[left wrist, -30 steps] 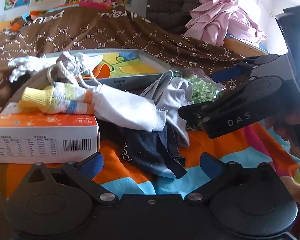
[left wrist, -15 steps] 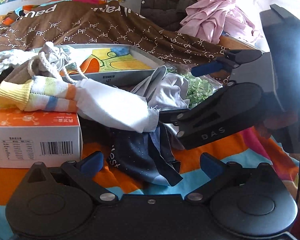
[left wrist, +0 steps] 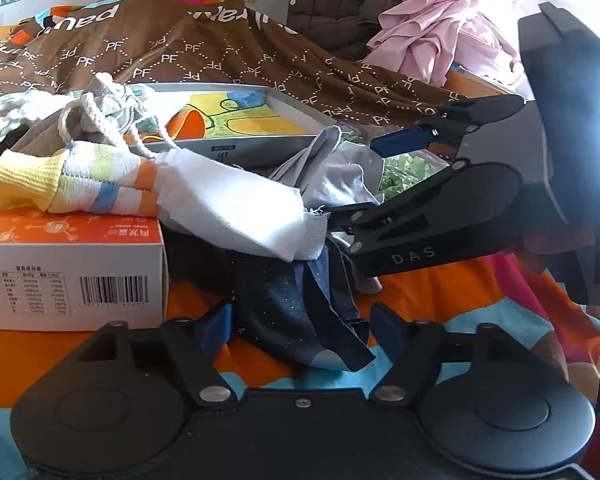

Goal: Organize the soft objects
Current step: 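Grasp the dark navy cloth with the left tool while the right tool grasps the grey cloth, then lift and carry the navy cloth and grey cloth over the tray with both tools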

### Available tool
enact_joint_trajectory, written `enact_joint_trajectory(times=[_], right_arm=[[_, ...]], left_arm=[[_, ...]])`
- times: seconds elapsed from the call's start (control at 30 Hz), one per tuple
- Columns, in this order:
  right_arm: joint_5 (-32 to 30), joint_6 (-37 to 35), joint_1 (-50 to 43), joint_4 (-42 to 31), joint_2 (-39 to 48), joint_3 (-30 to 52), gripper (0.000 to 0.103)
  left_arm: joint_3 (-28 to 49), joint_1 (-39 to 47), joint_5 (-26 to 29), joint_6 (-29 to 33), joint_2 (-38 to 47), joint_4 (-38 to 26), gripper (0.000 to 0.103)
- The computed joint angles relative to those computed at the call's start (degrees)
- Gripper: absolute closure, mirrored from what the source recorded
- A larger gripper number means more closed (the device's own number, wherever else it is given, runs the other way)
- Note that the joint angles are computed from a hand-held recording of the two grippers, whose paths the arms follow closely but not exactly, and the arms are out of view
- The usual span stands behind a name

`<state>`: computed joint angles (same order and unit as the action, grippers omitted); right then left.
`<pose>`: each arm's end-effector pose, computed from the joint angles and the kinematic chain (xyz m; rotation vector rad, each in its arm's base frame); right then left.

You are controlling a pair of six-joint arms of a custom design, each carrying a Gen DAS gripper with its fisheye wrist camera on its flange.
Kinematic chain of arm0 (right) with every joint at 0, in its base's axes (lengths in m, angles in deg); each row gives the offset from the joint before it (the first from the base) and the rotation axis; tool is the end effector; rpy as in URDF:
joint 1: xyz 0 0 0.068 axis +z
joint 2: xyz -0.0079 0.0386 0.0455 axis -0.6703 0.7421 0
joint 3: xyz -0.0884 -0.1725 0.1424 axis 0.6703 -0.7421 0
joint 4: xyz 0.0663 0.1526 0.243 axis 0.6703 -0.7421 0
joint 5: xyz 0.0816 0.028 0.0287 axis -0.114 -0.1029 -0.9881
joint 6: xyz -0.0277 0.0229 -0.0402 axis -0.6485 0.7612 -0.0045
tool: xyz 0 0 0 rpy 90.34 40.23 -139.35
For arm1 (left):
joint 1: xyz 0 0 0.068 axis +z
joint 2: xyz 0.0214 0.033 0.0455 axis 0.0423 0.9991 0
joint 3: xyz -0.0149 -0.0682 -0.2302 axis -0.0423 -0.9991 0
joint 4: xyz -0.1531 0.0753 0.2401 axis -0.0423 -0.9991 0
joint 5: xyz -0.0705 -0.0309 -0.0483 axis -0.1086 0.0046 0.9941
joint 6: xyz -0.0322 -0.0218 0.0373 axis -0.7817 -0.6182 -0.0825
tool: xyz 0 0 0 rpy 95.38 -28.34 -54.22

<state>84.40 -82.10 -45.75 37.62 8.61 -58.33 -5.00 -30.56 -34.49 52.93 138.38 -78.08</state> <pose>0.2308 -0.0122 0.1696 -0.7612 2.1257 -0.3469 0.1942 -0.1305 0.1310 0.4551 2.1919 -0.5600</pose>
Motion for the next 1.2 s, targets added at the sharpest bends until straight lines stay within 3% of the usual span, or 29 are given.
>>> enact_joint_trajectory(times=[0.33, 0.53, 0.6, 0.9, 1.2], right_arm=[[0.79, -0.93, 1.12, 0.63, -1.71, -1.32, 0.039], [1.01, -1.32, 1.61, 0.90, -2.41, -1.84, 0.058], [1.28, -1.08, 1.79, 0.40, -1.81, -1.40, 0.072], [0.81, -0.73, 1.82, 0.65, -2.88, -1.81, 0.097], [3.06, -1.63, 3.87, 2.50, -9.40, -4.91, 0.101]], left_arm=[[-0.66, 0.26, -1.75, -2.20, -0.44, 0.41, 0.063], [-1.07, 0.66, -1.00, -2.53, -0.83, 0.71, 0.083], [-1.01, 0.66, -0.90, -2.53, -0.63, 0.91, 0.086], [-1.61, -0.04, -1.03, -1.91, -1.41, 1.35, 0.095], [-1.99, -1.18, -2.09, -0.94, -2.22, 1.73, 0.097]])
